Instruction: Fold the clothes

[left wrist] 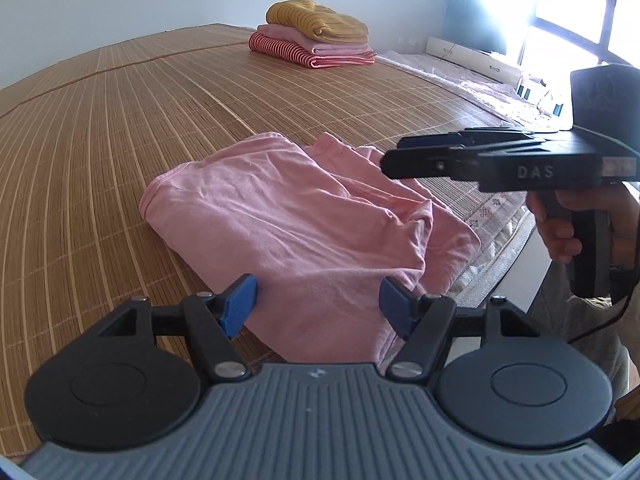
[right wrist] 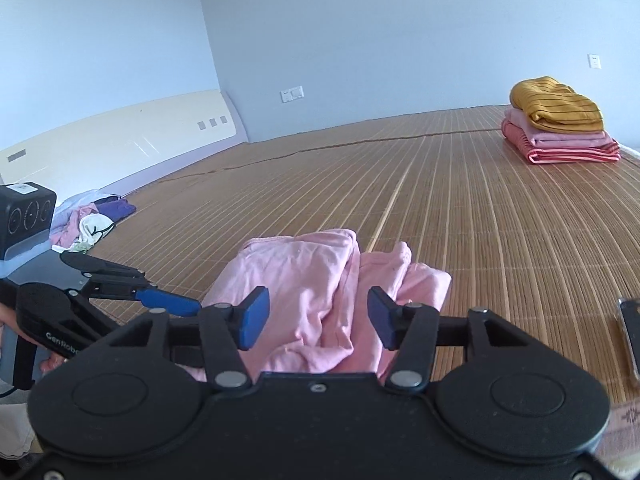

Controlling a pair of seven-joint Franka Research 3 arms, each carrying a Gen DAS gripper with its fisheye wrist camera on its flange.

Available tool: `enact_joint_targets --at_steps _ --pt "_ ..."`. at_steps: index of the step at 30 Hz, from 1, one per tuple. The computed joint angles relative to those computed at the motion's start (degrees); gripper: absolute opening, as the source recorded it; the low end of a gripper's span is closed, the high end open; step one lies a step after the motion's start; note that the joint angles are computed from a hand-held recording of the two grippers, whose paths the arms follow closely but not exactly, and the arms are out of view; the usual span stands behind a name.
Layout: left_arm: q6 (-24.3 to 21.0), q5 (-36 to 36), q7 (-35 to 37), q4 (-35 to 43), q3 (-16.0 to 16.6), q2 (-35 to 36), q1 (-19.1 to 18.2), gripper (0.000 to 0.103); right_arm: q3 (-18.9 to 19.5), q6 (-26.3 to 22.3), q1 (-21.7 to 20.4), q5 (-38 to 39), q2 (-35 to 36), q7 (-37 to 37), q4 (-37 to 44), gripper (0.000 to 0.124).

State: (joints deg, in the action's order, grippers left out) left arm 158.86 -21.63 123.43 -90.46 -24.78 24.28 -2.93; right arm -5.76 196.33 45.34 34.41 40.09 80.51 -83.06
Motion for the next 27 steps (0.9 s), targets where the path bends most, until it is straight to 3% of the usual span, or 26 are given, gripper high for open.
enact_joint_targets --at_steps 1,4,7,9,11,15,17,19,20,21,25,27 --pt "0.27 -0.31 0.25 -0.35 -0.25 -0.08 0.2 0.077 -1.08 -2.71 -0.28 0.14 2.31 0.57 4.15 0.058" --pt "0.82 -0.37 0.47 -1.04 -0.37 -0.25 0.27 0.078 0.48 -12.76 -4.07 -1.62 8.79 2.7 16.45 0.058" --pt "0.88 -0.68 1.15 -1.1 -0.77 -0.13 0.62 0.078 -7.1 -23.23 -1.85 -7.23 14.87 12.89 26.57 0.058" --pt "0.68 -1.27 1.62 -0.95 -1.14 0.08 0.98 0.078 -8.06 -25.15 -1.77 -9.19 16.89 16.83 29.75 0.058" --pt "0.58 -1.88 2.12 -0.92 -1.44 0.18 1.29 0.078 -6.4 -25.08 -2.42 -9.7 17.55 16.78 30.98 0.053" --pt "0.68 -2.91 2.91 -1.17 -1.74 -0.02 1.59 0.078 -14.35 -29.28 1.23 -17.26 19.43 23.82 33.47 0.042" --pt "0.67 -3.4 3.21 -1.39 -1.79 -0.32 1.7 0.078 -16.69 -30.92 2.23 -20.44 20.28 26.12 34.71 0.027" --pt "0.8 -4.8 4.33 -1.97 -2.42 -1.04 2.43 0.078 -17.2 -28.97 2.82 -22.15 19.56 27.74 33.01 0.011" --pt "0.94 -5.98 5.3 -2.36 -2.93 -1.54 3.0 0.078 -15.55 -26.54 2.39 -21.86 18.32 27.81 31.06 0.009" --pt "1.36 -7.87 6.8 -2.83 -3.78 -2.06 3.84 0.078 -12.55 -23.24 1.39 -21.85 16.61 27.4 28.45 0.009" --pt "2.12 -15.79 14.03 -3.82 -6.01 -4.14 5.9 0.078 5.41 -3.1 -6.53 -17.95 7.39 23.25 13.4 0.008" --pt "2.54 -17.47 16.2 -3.93 -5.37 -4.59 5.1 0.078 8.72 2.62 -8.26 -16.36 4.21 22.72 8.19 0.008"
